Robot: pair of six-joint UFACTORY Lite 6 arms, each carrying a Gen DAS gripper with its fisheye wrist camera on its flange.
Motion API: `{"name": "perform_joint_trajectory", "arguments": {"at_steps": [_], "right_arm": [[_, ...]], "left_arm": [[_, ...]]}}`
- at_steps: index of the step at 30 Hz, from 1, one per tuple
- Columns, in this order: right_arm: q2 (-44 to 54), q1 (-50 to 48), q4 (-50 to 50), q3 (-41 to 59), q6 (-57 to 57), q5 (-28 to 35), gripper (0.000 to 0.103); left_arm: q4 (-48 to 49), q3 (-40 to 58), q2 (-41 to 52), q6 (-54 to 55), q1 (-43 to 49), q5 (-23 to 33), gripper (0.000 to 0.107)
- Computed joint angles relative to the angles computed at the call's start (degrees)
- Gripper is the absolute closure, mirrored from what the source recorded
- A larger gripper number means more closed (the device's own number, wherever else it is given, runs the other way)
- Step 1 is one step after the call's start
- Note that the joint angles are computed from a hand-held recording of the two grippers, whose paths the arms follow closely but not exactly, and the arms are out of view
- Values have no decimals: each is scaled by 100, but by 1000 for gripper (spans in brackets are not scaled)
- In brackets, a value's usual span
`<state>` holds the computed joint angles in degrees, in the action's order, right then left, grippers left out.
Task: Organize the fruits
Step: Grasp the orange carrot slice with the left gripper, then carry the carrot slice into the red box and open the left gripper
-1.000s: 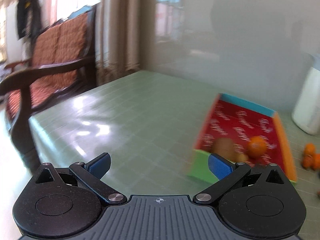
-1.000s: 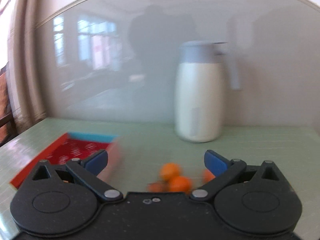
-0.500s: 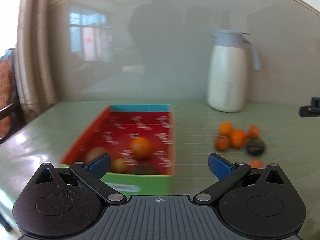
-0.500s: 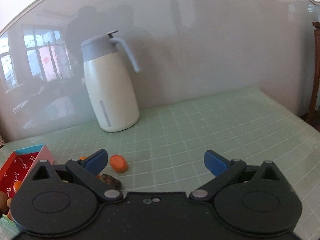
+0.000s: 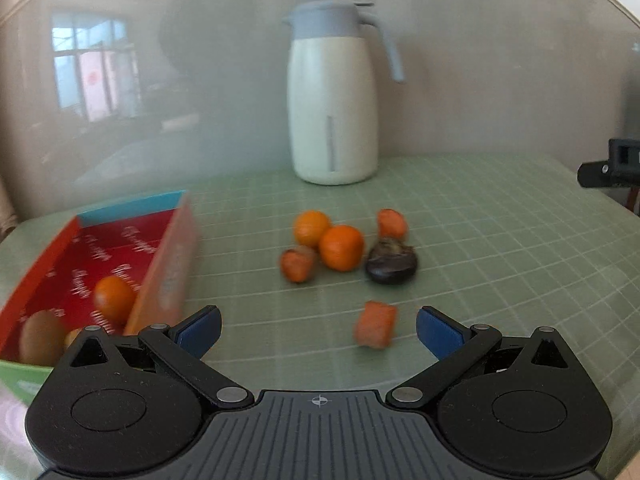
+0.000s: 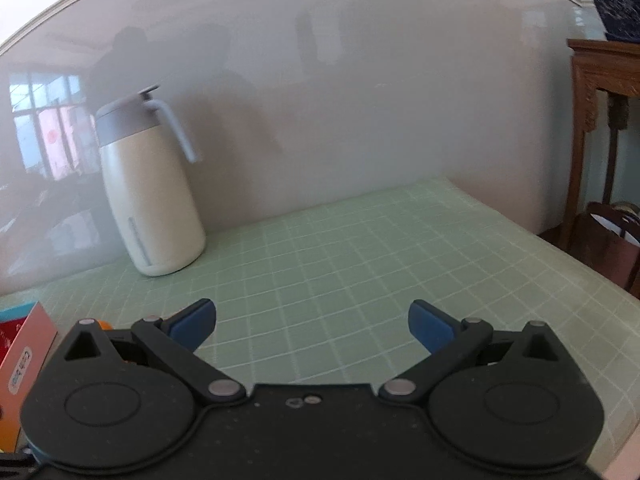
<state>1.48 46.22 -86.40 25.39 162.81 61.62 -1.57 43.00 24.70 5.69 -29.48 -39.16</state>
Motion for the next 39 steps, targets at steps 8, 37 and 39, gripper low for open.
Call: {"name": "perform_joint_trajectory", "arguments": {"at_steps": [8,37,39], "right_arm": [[-733,34,-249,-736,771,168,0],[307,185,1395,233,-407,1040,0],[574,170,1727,495,-706,1246,0]], "left_arm": [[199,526,446,-308,-179,234,5],[561,1357,1180,-640,-260,753,84],[572,1355,1171,-653,-259,772,84]]}}
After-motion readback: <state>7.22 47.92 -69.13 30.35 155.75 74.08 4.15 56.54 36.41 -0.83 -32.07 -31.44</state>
